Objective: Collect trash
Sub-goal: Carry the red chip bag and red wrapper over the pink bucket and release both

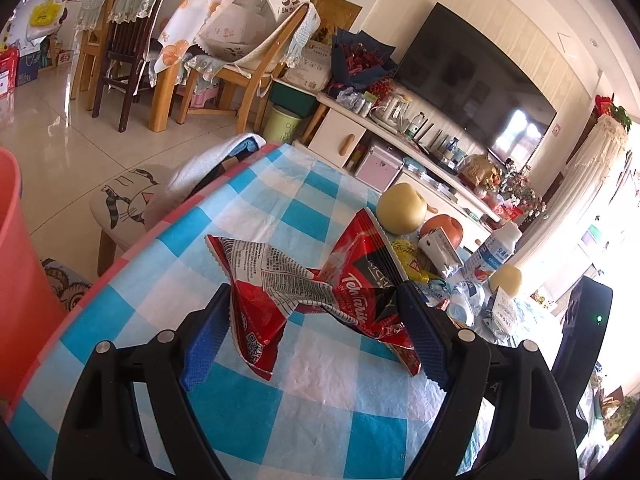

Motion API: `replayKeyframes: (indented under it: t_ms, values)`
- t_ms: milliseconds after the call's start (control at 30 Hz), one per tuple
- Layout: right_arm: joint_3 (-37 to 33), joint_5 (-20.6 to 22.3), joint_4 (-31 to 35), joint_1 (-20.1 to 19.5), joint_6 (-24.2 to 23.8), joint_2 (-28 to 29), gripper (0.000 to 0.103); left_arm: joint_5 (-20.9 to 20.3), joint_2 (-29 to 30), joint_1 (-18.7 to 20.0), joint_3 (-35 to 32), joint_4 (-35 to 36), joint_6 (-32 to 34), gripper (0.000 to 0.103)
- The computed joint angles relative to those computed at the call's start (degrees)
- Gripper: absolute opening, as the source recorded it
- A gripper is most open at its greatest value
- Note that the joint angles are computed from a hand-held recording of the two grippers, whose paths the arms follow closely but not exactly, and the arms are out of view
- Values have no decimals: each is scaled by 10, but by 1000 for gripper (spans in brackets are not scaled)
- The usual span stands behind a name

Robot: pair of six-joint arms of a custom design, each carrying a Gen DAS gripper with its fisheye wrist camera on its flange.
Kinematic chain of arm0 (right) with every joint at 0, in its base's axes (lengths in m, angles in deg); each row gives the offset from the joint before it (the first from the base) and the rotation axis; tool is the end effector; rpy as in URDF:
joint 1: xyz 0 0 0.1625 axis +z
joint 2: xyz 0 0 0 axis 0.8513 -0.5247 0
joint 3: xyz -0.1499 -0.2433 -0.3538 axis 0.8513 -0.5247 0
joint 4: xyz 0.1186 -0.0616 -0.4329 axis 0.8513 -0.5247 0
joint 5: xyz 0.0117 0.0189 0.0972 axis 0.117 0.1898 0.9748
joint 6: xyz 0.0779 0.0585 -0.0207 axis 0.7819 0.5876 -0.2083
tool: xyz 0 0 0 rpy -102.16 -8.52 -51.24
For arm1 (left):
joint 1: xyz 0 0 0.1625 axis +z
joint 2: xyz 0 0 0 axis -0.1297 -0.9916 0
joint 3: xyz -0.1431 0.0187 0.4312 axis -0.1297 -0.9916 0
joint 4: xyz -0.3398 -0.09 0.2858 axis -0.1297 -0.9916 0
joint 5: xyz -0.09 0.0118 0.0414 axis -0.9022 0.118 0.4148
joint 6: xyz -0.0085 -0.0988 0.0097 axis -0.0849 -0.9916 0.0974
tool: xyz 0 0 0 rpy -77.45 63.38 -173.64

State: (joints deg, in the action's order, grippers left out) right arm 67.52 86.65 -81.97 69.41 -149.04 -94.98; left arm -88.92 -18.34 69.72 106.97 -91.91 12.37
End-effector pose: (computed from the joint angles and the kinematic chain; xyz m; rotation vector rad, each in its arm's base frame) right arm 0.3131 -0.3346 0.0013 -0.1950 -2.1538 1.2548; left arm -0.0706 -0.4477 0.2580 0.9474 2.8418 -0.7605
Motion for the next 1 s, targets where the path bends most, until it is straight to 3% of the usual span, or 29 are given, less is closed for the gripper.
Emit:
replayKeyframes:
  t_ms: [133,267,500,733,867,1000]
  values:
    - [-14,4,12,20,18,5,27,7,-15,4,1,-20,0,82]
    - [-43,-8,15,41,1,11,27,28,-35,1,10,-69,5,82]
    - [-131,-91,10,64,-80,40,27,102,-63,17,13,-198,-21,82]
    - [-291,-196,77,64,-144,132,27,219,-52,61,-38,-220,-93,82]
    - [-403,-240,143,59,-162,203,27,247,-38,97,-76,-189,-137,83]
    - [-522,-250,227,55,-160,280,28,265,-26,115,-102,-162,-147,83]
